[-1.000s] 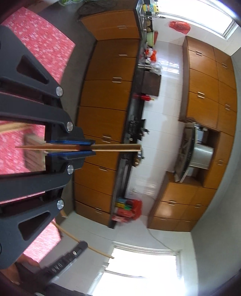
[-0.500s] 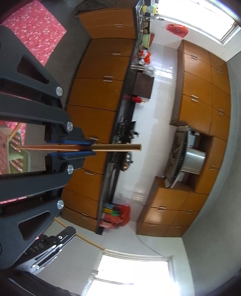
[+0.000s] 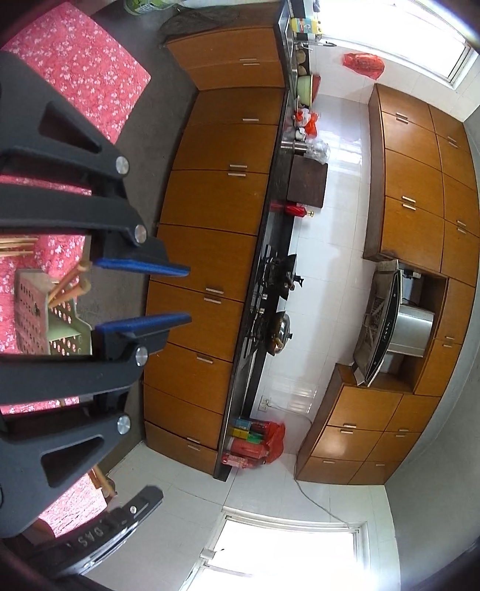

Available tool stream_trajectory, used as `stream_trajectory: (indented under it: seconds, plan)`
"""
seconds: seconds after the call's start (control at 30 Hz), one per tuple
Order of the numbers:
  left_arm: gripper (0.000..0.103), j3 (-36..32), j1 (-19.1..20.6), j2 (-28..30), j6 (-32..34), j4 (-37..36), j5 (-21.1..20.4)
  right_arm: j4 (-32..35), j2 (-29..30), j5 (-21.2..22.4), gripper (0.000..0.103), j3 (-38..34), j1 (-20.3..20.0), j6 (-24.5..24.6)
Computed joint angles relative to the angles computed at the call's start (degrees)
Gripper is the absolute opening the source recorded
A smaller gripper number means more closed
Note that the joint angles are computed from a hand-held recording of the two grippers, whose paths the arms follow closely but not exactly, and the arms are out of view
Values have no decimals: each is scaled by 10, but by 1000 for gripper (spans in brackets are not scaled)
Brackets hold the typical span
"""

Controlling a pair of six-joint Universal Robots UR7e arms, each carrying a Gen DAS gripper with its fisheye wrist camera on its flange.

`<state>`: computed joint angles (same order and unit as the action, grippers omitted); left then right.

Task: Organize utensils
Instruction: 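Drop the left tool's chopstick into the holder and open while the right tool releases its own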

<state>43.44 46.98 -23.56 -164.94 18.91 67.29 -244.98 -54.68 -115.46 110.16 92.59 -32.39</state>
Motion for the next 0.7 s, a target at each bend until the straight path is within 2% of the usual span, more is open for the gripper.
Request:
stream_trajectory:
  seconds: [0.23, 0.43, 0.57, 0.7]
  plan:
    - [24, 82, -4, -56, 1, -16, -33, -25, -21, -41, 9, 48, 15, -2]
    - [26, 202, 7, -122, 0, -40, -66, -41, -27, -80, 9, 129, -6, 31]
    - [27, 260, 21, -137, 3, -33, -93, -8, -16, -103, 9, 178, -42, 76]
    - [27, 267, 39, -117, -18, 24, -96, 57, -14, -93, 9, 218, -82, 146]
